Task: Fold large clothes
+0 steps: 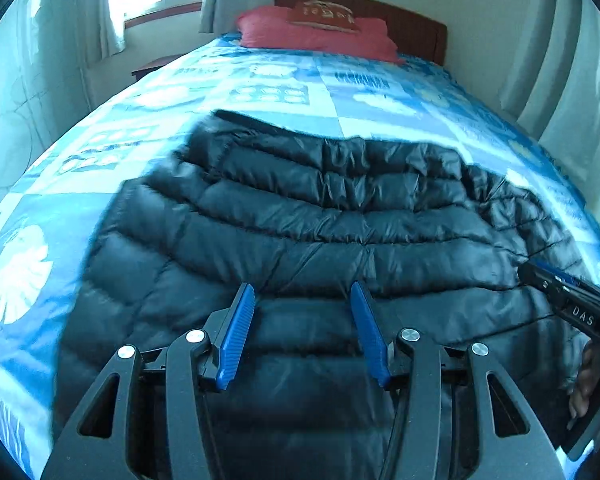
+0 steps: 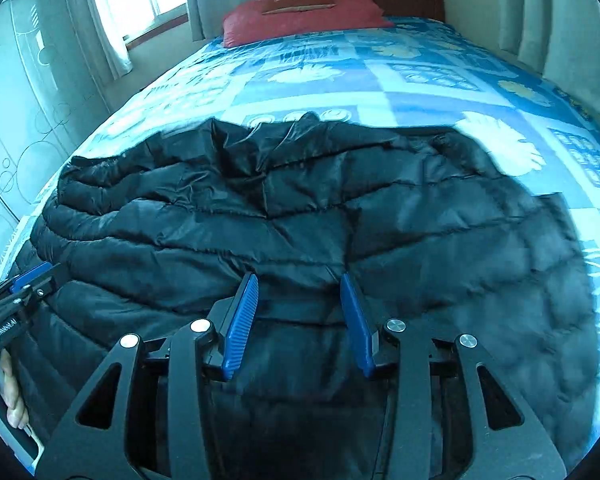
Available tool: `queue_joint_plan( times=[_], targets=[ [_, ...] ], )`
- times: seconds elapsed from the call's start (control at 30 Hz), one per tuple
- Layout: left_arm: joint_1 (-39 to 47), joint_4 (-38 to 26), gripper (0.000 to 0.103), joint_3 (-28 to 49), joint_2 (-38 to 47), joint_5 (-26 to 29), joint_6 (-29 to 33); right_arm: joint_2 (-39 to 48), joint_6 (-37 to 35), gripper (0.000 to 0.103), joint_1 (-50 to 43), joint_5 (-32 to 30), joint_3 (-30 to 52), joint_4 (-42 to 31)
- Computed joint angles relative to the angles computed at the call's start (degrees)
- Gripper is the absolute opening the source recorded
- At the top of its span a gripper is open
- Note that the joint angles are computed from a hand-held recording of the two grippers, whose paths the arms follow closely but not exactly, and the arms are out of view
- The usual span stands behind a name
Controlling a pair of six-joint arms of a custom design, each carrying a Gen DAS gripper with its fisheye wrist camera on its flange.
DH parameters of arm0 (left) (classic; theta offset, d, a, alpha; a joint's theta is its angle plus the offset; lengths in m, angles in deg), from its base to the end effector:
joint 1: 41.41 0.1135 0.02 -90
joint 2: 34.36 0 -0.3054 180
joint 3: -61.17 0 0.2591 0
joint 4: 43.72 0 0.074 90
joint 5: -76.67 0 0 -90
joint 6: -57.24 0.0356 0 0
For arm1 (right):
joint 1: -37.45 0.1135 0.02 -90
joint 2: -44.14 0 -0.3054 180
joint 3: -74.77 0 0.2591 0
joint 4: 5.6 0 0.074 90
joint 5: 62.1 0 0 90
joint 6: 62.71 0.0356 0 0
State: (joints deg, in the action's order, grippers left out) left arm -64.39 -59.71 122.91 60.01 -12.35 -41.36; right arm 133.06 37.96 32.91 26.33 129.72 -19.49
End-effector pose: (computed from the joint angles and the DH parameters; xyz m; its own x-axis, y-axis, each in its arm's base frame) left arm 0.3072 -0.1309 0.1961 -0.7430 0.1527 -0.6517 0.2930 0.9496 -0.1115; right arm 0.3018 -0.0230 0.1928 -0.7151 0.2425 -0.6556 0.1966 0.9698 0.1442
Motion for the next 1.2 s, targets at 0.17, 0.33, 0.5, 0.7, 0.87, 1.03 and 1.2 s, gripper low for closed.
queue_joint_plan(
  times=[0.17, 0.33, 0.5, 0.7, 0.87, 1.03, 1.2],
  targets=[
    [4.2, 0.1, 0.051, -7.5, -8.5, 0.6, -0.6, -9.8, -1.3, 0.049, -1.6, 4.6, -7.0, -1.8],
    [7.3, 2.1, 0.052, -8.5, -4.3, 4.2, 1.5, -5.0, -2.8, 0.049, -5.8, 0.5, -11.6, 5.5],
    [7.5, 1.2, 0.052, -9.4, -6.7, 4.4, 1.7, -11.5, -0.5, 0.049, -6.1, -0.4, -13.1, 1.4],
    [12.7, -3.2, 0.053, -17.1, -21.7, 6.1, 1.1, -31.0, -2.2, 0.063, -15.3, -4.6, -18.2, -9.6],
    [22.8, -7.3, 0.069, -23.7, -34.2, 7.8, -0.8, -37.7, -9.3, 0.065, -34.1, -14.6, -21.5, -16.1],
    [30.8, -8.1, 0.07, -26.4, -31.8, 13.7, 0.1, -34.0, -12.5, 0.065, -43.8, -22.4, -24.1, -15.7],
    [33.7, -6.5, 0.075, -26.4, -27.2, 21.2, -3.2, -30.6, -8.6, 0.074, -43.0, -24.1, -26.2, -10.3]
  ],
)
